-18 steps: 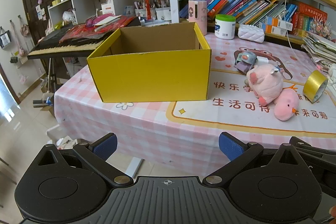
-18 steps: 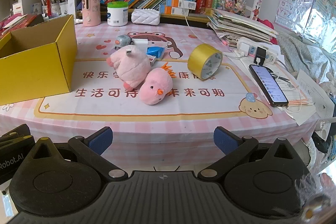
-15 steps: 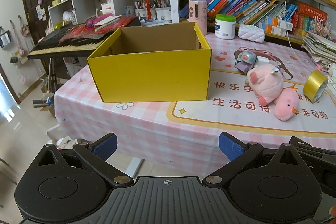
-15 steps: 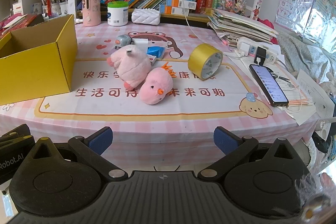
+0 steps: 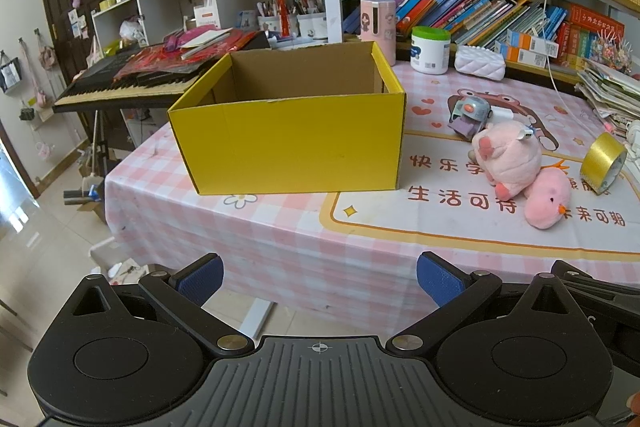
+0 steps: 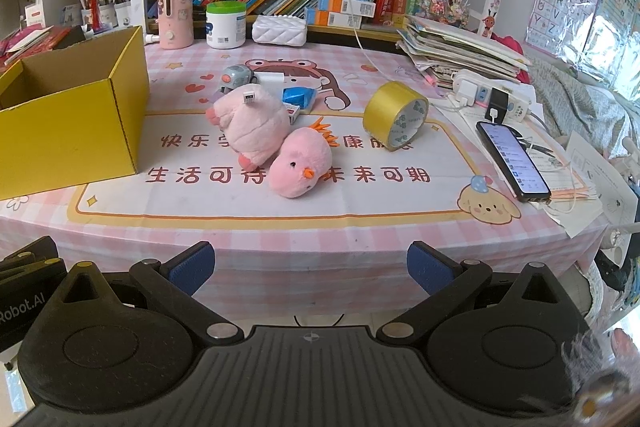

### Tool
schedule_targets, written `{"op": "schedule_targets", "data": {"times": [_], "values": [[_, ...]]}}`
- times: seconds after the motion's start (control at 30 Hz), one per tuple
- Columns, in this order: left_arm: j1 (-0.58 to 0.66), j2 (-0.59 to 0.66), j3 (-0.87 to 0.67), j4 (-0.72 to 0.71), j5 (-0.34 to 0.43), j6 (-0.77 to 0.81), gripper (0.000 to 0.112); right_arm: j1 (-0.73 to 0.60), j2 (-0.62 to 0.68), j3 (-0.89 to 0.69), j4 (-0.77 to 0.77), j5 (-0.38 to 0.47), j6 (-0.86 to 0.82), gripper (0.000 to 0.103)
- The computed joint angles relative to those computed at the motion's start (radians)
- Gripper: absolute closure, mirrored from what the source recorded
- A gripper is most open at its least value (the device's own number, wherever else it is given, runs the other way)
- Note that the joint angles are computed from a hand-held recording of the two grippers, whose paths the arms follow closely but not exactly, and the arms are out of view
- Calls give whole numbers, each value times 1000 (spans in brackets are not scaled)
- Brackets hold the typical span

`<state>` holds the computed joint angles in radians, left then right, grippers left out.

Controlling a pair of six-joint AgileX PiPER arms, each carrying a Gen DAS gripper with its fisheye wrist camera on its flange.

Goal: Organize objects

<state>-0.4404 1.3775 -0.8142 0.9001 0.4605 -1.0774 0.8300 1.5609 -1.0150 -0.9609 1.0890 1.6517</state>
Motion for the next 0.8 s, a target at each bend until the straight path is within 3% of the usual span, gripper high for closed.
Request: {"op": "schedule_targets", "data": {"times": [0.8], "values": [[4, -11, 9, -12, -3, 13, 9, -7, 3, -5, 3, -4, -9, 0]]}}
